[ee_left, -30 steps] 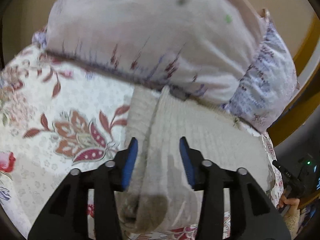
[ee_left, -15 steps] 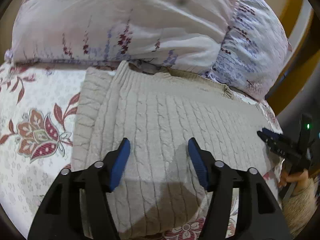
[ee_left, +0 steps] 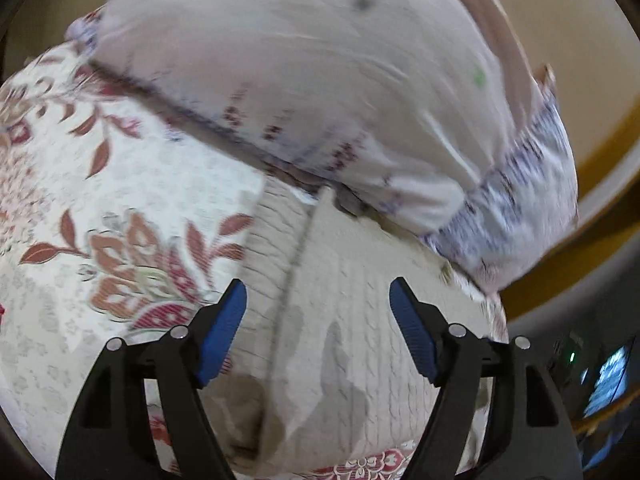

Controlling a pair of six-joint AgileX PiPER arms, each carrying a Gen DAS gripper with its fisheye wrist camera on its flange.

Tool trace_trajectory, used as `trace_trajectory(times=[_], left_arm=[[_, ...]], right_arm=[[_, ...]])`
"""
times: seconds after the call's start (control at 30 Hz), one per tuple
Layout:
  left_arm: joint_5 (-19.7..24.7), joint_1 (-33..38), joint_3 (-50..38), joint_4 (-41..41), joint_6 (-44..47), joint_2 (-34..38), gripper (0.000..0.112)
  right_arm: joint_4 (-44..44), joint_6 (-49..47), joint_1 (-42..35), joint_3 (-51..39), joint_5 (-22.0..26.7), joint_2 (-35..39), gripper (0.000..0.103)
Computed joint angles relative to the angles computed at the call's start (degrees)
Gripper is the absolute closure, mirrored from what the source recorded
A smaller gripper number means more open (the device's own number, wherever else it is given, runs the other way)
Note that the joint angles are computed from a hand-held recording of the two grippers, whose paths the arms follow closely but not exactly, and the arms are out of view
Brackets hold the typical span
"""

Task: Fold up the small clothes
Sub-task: 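Grasp the sweater side with the left tool and fold it over the body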

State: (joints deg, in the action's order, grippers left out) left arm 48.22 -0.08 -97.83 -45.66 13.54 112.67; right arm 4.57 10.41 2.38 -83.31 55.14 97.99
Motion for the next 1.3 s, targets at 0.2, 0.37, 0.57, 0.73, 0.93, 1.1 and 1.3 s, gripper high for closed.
trace_trajectory(times=[0.2, 0.37, 0.57, 0.73, 0.93, 1.1, 1.3], left_arm=[[3.21, 1.92, -3.65, -2.95, -2.98, 4.33, 0.038], [4.27, 1.8, -4.91, -3.39, -4.35, 6.03, 0.038], [3.82, 0.57, -6.93, -2.89, -5.94, 7.61, 0.037], [3.89, -0.59, -7.66, -3.19, -6.14, 8.12, 0.037], [4.39, -1.31, -8.11, -3.81, -6.48, 8.49, 0.041], [5.58, -1.79, -8.44, -3.87, -7.3, 9.13, 0.063], [6.34, -1.86, -8.02, -6.92, -6.52, 8.88, 0.091]], right_arm=[[0.96, 1.38, 2.16, -1.41, -0.82, 1.79, 0.048], [0.3, 2.5, 3.34, -2.42, -1.41, 2.76, 0.048], [-2.49, 3.11, 4.77, -6.84, 3.09, 7.91, 0.044], [-7.24, 3.41, 6.45, -7.97, 3.21, 8.29, 0.044], [-6.65, 2.95, 6.15, -7.06, 2.15, 7.8, 0.043], [-5.91, 2.44, 5.84, -6.88, 1.62, 7.84, 0.043], [-5.2, 1.76, 5.57, -7.24, 1.71, 7.93, 0.043]])
